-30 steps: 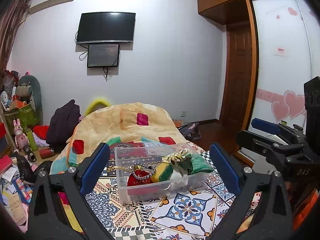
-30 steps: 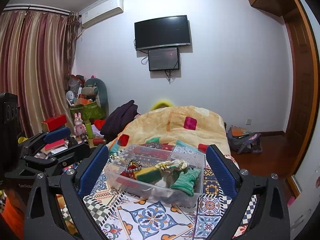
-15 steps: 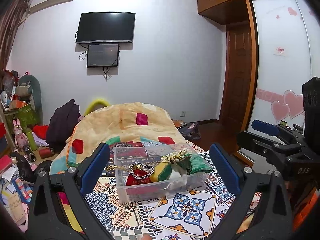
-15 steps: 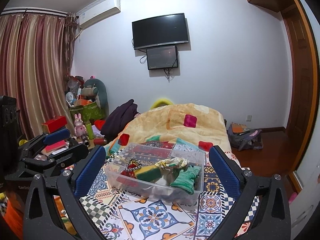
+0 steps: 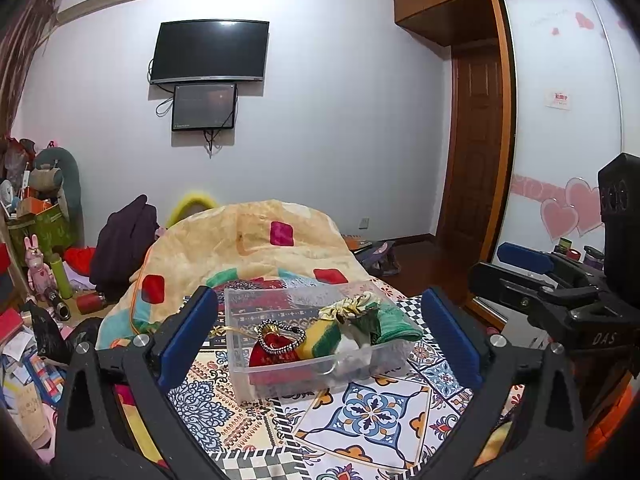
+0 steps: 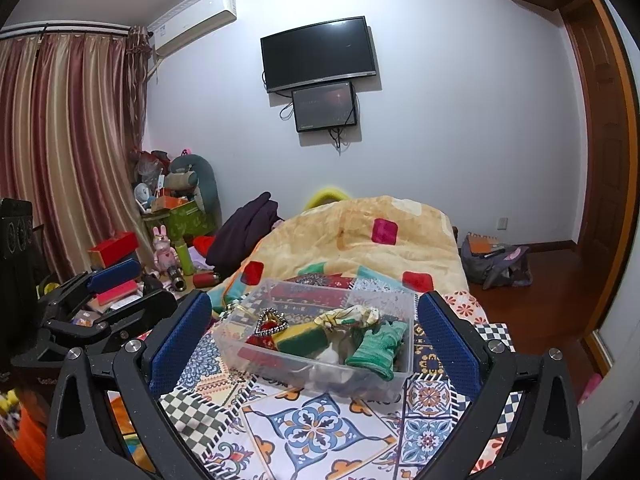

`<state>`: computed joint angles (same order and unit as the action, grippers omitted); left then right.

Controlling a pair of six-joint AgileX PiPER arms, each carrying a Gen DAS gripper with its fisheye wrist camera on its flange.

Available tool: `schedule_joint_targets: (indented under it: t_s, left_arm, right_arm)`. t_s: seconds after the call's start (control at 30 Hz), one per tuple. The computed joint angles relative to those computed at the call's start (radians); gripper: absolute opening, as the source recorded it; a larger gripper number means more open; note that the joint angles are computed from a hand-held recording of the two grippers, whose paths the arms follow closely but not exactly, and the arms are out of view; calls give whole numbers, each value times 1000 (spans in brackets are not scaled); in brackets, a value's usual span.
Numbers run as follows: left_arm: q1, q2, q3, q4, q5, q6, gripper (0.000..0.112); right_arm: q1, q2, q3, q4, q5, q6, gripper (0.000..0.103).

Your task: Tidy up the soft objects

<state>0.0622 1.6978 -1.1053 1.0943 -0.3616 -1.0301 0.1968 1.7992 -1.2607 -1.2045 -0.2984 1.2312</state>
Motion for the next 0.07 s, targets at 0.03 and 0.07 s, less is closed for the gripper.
schedule_joint_targets:
  t_s: [0.03, 0.07]
  left_arm:
    - [-3, -2, 3, -6, 3, 5, 103]
    - [-2, 0, -2, 20, 4, -20, 103]
  right_arm:
    - [1, -1, 0, 0, 2, 1, 103]
    - [-1, 0, 1, -3, 2, 3, 103]
